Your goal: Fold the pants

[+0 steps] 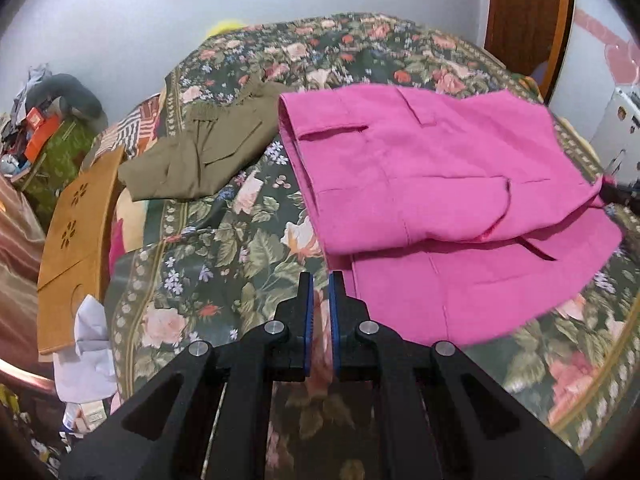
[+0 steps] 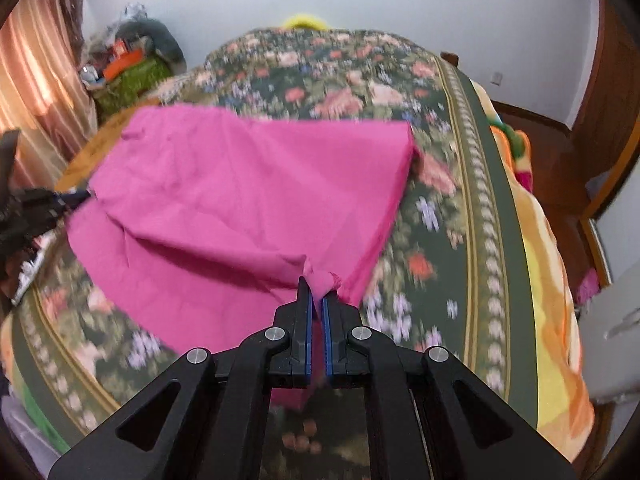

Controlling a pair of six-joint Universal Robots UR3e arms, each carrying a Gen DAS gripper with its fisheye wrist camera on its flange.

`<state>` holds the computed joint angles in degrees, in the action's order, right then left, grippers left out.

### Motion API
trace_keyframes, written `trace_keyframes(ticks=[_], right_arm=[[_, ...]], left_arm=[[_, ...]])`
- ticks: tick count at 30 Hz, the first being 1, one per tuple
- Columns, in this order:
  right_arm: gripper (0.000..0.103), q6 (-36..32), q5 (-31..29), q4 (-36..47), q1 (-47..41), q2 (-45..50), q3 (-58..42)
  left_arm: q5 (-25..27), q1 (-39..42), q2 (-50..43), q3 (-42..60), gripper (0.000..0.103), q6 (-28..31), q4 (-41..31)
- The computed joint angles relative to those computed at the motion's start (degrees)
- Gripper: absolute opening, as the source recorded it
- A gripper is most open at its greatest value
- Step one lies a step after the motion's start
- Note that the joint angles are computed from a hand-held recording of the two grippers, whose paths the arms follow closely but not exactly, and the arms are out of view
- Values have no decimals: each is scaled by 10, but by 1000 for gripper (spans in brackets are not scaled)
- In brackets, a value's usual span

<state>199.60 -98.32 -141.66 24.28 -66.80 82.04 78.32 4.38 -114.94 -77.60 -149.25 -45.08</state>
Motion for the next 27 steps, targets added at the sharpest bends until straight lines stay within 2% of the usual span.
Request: trace_keyframes(ticks=[4,8,9,10,12,14,16,22,25,27], right_arm=[[8,4,-39,27,24,-22,11],[10,10,-62,38,38,-37,2],[16,6,-63,40,41,-37,-9],[31,5,-61,42,44,-36,-18],[50,-4,-57,37,52,-20,-49],[50,-19,-53,33,59,7,-88],[50,-36,-40,47,64,39,-134],[50,-75,-2,110,66,140,-252],[50,-82,11,154,59,177,-291],[50,-77,22,137,54,174,-275]], left_arm=[[-21,12,47,-29,7,20,13],[-36,6,59,-2,8,38,-21],[-42,2,57,11,8,43,-36],[-45,-6,53,25,9,49,-49],[-33,-23,42,41,14,57,-55],[-20,-41,25,56,25,63,-57],[-4,-57,9,64,40,73,-54],[59,-98,-53,112,43,109,-78],[52,-96,-61,112,43,121,-65],[48,-94,-71,127,43,120,-72]])
